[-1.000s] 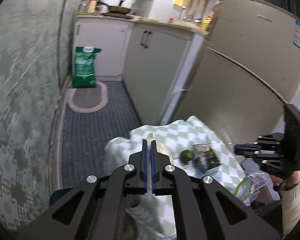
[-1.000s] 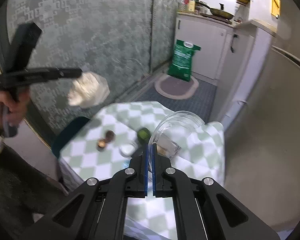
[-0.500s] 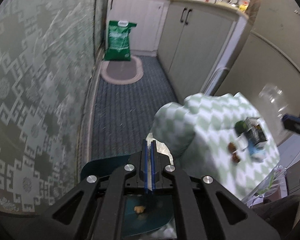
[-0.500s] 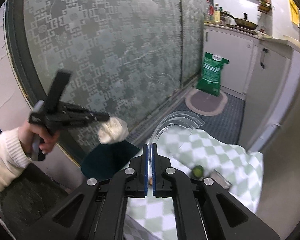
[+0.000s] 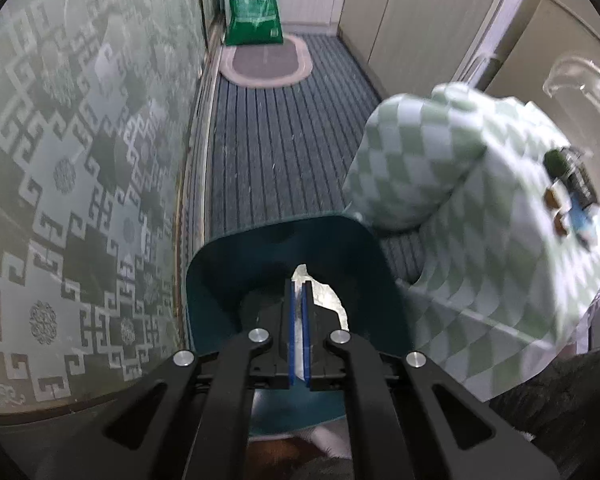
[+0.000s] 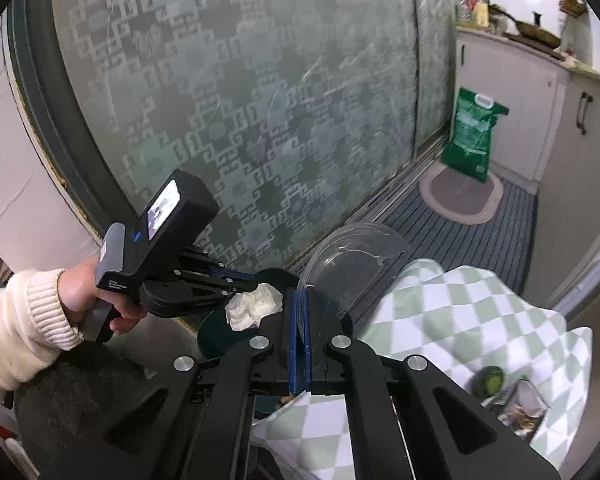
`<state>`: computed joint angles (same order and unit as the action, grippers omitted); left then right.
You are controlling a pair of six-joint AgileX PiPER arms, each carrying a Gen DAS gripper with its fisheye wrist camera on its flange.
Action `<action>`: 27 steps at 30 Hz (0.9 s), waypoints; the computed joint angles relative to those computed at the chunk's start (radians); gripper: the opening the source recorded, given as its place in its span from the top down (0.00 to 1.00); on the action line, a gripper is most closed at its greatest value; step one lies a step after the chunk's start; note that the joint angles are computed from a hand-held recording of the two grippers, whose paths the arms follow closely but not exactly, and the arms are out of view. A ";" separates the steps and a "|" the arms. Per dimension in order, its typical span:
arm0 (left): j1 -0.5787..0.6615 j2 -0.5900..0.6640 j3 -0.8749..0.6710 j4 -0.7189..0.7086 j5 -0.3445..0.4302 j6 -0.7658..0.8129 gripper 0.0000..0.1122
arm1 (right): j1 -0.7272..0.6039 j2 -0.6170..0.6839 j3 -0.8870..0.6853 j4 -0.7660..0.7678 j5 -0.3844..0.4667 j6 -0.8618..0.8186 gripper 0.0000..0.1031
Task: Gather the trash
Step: 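Open the left tool over the teal bin while the right tool drops the clear cup in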
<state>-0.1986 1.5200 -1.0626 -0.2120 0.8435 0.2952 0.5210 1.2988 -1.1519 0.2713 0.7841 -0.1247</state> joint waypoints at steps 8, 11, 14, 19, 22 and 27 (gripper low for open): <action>0.004 0.041 0.021 0.053 0.024 -0.004 0.83 | 0.057 0.115 -0.050 -0.012 0.018 0.024 0.97; 0.016 0.022 0.023 0.039 0.024 0.014 0.81 | 0.058 0.144 -0.057 0.003 0.023 0.012 0.97; 0.025 -0.004 0.021 0.022 0.019 0.025 0.79 | 0.067 0.180 -0.070 -0.002 0.029 0.023 0.97; 0.058 -0.072 0.022 -0.035 0.002 0.067 0.78 | 0.077 0.224 -0.082 0.006 0.034 0.017 0.97; 0.084 -0.108 0.017 -0.071 -0.008 0.089 0.78 | 0.088 0.245 -0.087 0.015 0.035 0.011 0.97; 0.113 -0.154 0.012 -0.124 -0.034 0.123 0.71 | 0.120 0.295 -0.100 0.028 0.036 0.005 0.97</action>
<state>-0.0861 1.3661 -1.0508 -0.3361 0.8091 0.4178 0.6412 1.5943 -1.2520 0.2993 0.8198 -0.1200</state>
